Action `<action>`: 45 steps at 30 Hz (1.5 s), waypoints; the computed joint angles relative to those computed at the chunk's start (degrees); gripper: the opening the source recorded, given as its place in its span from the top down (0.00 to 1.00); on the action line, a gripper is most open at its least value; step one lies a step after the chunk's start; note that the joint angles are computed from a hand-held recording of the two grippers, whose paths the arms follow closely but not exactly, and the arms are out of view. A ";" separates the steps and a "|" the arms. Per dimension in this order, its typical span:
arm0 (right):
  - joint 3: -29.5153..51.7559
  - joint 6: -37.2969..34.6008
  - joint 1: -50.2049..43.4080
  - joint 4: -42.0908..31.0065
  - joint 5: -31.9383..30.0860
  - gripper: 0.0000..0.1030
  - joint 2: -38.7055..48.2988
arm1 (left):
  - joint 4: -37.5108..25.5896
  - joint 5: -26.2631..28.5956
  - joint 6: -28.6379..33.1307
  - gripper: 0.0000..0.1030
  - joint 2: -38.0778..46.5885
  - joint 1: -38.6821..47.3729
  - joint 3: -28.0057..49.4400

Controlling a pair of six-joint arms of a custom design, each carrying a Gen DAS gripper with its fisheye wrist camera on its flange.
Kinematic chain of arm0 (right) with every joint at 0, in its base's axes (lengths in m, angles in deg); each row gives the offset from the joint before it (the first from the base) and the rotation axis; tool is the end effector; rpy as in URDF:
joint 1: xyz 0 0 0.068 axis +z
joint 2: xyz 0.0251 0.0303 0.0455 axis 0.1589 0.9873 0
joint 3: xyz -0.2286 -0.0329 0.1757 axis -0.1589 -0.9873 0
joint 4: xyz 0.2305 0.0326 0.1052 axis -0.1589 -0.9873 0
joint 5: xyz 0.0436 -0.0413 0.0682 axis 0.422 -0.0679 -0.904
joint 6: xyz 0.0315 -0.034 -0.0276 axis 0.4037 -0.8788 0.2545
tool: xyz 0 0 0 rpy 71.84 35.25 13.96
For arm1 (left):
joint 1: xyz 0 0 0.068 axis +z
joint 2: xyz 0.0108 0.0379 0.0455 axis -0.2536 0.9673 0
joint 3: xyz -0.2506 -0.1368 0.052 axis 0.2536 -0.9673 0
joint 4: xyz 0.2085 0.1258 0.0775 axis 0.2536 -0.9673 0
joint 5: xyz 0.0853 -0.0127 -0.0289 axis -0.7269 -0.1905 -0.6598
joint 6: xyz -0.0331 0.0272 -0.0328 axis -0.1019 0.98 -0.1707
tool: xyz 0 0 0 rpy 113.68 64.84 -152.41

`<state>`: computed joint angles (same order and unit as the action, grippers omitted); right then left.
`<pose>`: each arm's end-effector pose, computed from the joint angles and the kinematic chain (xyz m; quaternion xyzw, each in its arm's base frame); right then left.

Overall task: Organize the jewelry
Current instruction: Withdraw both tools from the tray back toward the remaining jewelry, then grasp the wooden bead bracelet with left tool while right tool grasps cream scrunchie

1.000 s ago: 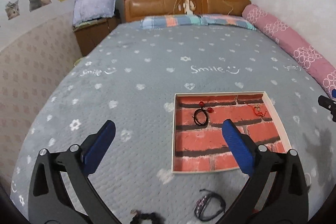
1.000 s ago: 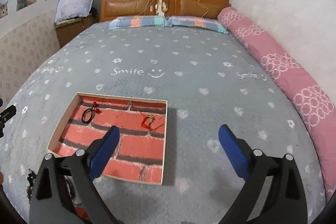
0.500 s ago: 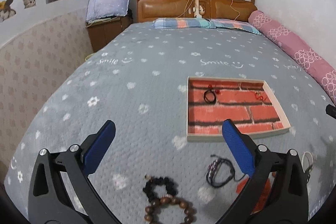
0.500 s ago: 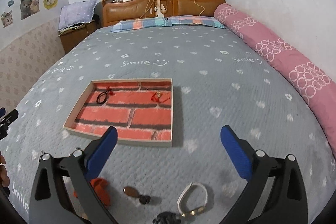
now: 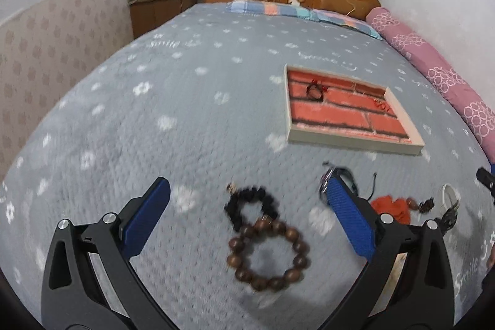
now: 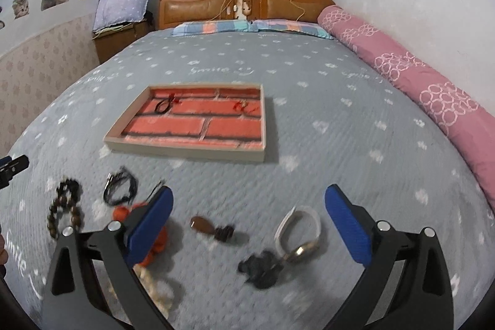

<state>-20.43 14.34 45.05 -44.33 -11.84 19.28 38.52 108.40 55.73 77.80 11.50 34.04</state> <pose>0.1436 0.0749 0.2049 0.1815 0.8869 -0.0900 0.4152 0.2739 0.1140 0.2053 0.1228 0.9108 -0.0842 0.3851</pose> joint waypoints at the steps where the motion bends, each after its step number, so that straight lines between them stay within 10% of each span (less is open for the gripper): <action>1: -0.58 2.00 1.95 0.18 0.53 0.06 1.13 | 0.58 -0.04 0.60 0.05 1.04 0.90 -0.71; 14: -2.75 25.17 22.02 3.64 5.16 0.06 20.89 | 12.78 -3.04 5.85 0.05 8.78 3.70 -8.43; 29: -2.48 23.58 23.25 13.35 1.89 0.08 31.47 | 15.00 -5.72 8.57 0.14 14.88 -0.23 -7.65; 45: -7.67 19.78 19.88 26.09 -3.01 0.67 30.79 | 15.34 -8.53 6.96 0.36 18.45 -2.83 -5.59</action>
